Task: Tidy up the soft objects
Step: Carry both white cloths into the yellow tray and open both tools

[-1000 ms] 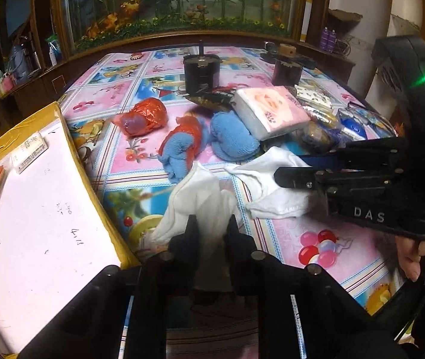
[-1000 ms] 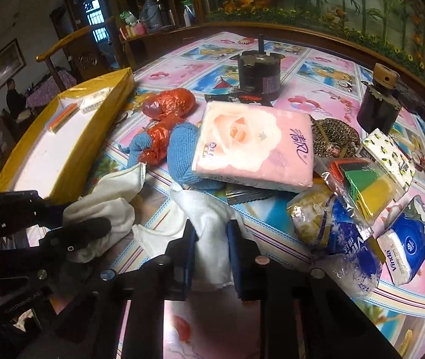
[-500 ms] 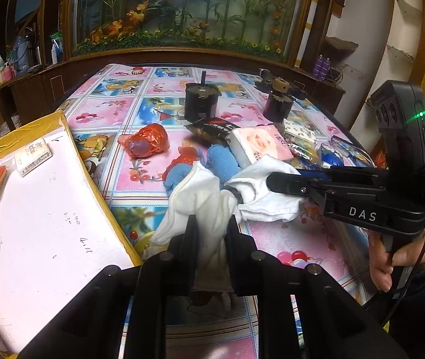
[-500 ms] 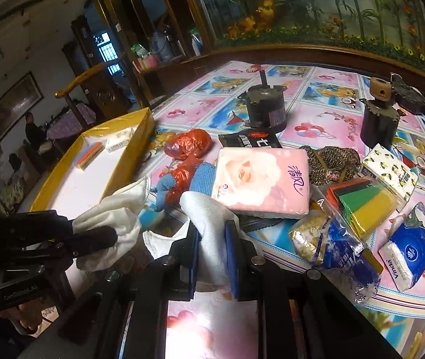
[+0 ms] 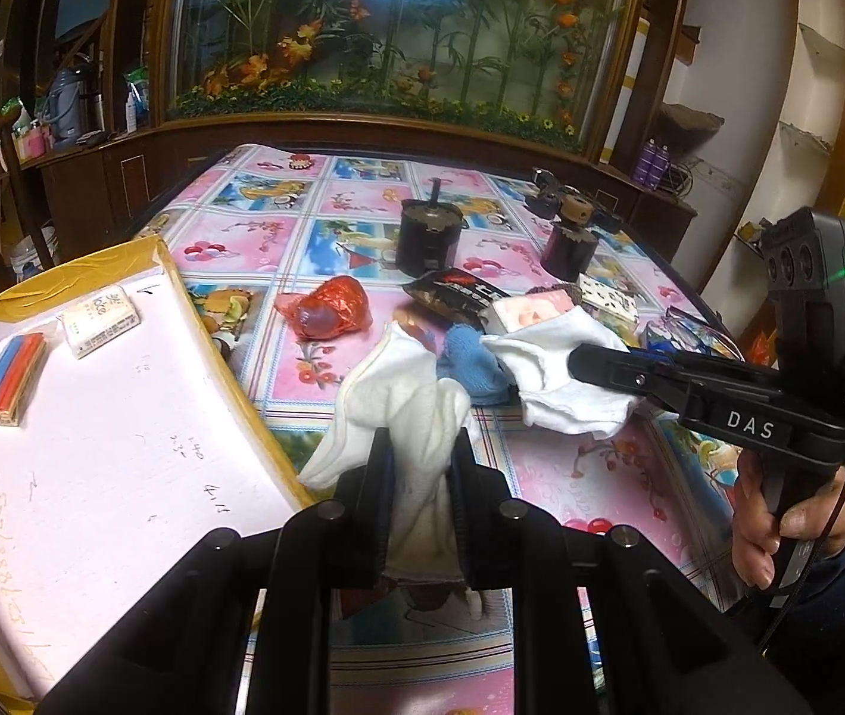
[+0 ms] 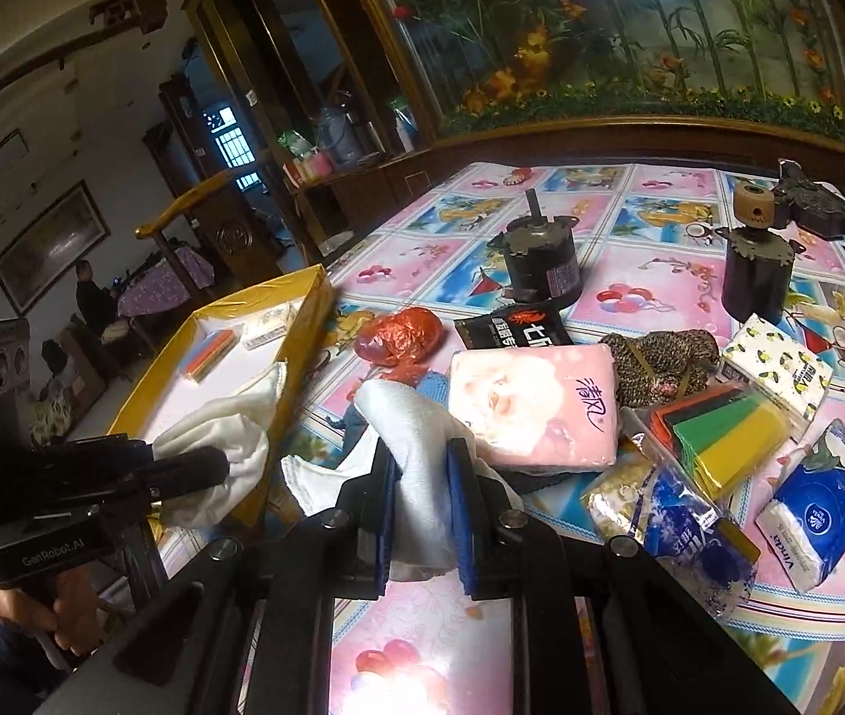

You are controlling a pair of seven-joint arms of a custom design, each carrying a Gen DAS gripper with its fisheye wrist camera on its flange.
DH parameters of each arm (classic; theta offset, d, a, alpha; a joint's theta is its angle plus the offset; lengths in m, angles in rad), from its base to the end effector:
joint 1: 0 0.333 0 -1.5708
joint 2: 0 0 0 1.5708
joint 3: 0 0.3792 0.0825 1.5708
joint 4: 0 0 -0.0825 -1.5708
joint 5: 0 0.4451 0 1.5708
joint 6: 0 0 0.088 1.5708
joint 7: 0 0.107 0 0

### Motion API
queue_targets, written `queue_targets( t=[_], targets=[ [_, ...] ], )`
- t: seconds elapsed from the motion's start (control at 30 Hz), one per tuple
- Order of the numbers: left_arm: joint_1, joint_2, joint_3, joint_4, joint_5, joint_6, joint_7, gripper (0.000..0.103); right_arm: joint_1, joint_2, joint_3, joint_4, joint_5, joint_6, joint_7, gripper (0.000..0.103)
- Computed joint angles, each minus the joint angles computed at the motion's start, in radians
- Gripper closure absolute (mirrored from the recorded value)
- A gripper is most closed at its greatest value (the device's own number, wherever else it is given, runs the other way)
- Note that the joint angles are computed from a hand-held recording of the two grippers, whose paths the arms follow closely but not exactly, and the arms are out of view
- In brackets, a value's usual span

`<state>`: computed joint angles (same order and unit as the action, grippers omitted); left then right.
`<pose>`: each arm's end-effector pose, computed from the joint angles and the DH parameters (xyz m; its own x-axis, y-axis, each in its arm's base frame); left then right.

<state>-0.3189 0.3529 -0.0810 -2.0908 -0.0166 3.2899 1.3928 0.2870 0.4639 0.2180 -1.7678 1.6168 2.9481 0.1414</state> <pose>0.6436 -0.2653 0.3679 -0.2561 -0.9515 0.1706 -0.6815 0.0525 -0.7300 0.6866 0.2833 0.3505 0.4680 -0.8093 -0.3550 -0.6660 -0.0589 -0.7436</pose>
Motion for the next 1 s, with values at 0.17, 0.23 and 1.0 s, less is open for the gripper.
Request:
queue_targets(
  t=[0.17, 0.23, 1.0],
  targets=[
    [0.015, -0.021, 0.003, -0.029, -0.011, 0.031, -0.005, 0.086, 0.003, 0.002, -0.006, 0.007, 0.023, -0.019, -0.014, 0.085],
    [0.029, -0.028, -0.002, -0.038, -0.018, 0.040, -0.007, 0.086, 0.006, 0.009, -0.006, 0.015, 0.009, -0.017, 0.012, 0.085],
    [-0.197, -0.056, 0.385, -0.128, -0.392, 0.034, 0.051, 0.086, 0.267, 0.313, -0.116, 0.465, -0.832, -0.171, 0.909, 0.085]
  ],
)
